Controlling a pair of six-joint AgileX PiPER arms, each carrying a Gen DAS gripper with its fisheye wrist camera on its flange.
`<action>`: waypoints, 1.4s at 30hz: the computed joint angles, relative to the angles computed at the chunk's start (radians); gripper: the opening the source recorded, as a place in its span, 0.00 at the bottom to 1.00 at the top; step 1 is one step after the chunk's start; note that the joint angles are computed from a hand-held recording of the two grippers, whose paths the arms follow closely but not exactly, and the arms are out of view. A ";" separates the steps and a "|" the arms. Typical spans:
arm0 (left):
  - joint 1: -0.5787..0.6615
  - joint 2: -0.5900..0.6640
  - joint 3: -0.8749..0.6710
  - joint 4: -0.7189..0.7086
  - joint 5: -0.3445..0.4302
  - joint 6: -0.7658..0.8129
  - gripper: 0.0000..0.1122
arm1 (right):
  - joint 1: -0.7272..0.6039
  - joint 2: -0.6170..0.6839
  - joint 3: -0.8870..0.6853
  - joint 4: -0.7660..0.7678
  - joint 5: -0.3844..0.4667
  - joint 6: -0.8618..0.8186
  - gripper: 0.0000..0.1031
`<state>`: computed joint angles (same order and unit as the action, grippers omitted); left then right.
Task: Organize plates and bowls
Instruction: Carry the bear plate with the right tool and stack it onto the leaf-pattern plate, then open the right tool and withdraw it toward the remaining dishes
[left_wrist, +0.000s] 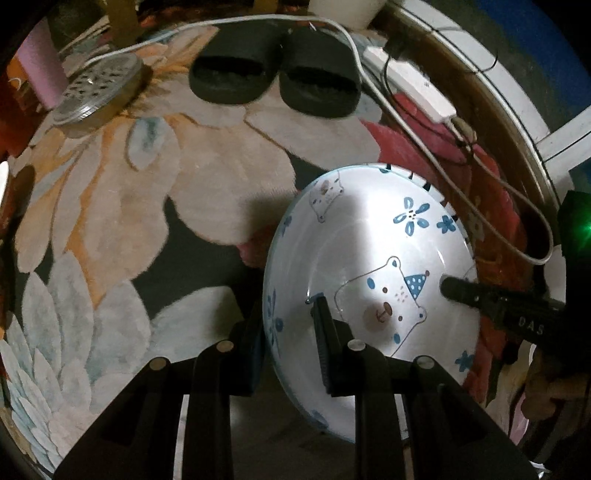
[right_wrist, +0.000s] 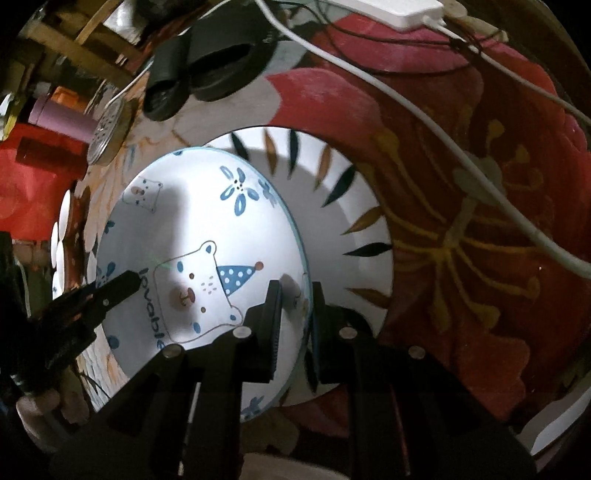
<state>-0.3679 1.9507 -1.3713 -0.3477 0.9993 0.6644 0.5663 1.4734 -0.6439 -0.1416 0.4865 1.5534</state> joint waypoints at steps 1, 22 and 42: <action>-0.004 0.001 0.005 0.001 -0.003 0.004 0.21 | -0.004 0.004 0.000 0.005 0.011 -0.002 0.14; 0.072 -0.034 -0.004 -0.040 0.014 0.049 0.91 | 0.134 -0.016 -0.146 -0.256 0.353 0.237 0.88; 0.227 -0.029 -0.068 0.042 0.015 0.049 0.91 | 0.142 0.192 -0.418 -0.225 0.315 0.086 1.00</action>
<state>-0.1408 1.9222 -1.4396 -0.3056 1.0147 0.7130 0.7079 1.6653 -1.0618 -0.3667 0.8011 1.6395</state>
